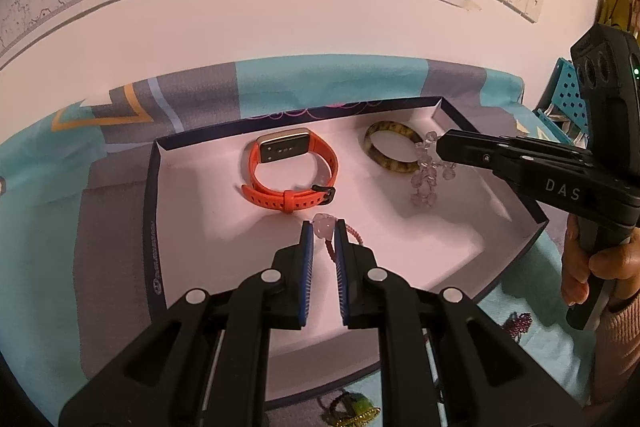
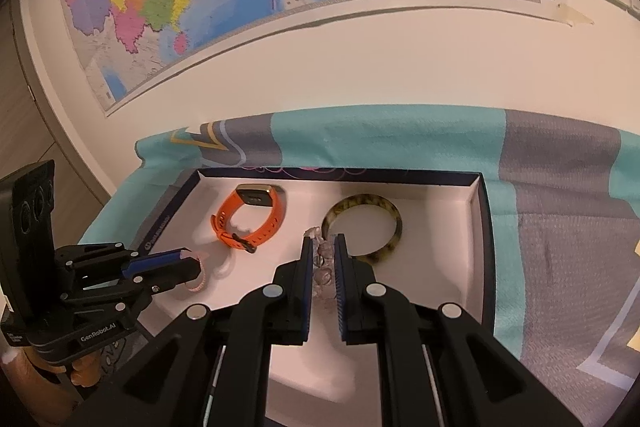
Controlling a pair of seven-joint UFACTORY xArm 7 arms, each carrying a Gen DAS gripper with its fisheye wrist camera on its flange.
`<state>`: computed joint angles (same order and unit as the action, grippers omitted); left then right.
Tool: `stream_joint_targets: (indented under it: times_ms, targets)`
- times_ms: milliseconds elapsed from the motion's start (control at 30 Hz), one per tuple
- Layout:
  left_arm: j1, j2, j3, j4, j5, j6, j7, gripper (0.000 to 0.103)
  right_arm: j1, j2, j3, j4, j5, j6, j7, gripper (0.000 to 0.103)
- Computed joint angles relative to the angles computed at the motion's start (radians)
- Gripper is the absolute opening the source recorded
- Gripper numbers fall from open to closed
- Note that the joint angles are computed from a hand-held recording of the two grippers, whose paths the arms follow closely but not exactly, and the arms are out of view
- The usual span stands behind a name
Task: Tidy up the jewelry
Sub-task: 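Carry the pink ring and crystal bracelet over the tray with both grippers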
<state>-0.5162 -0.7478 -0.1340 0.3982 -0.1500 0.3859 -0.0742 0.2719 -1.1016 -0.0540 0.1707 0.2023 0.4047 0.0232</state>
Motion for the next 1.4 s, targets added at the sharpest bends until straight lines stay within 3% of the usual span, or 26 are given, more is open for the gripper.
stream_joint_targets:
  times_ms: [1400]
  targets:
    - [0.039,0.115,-0.021,0.034,0.035,-0.021,-0.044,0.012,-0.026,0.075,-0.002,0.005,-0.008,0.002,0.003,0.009]
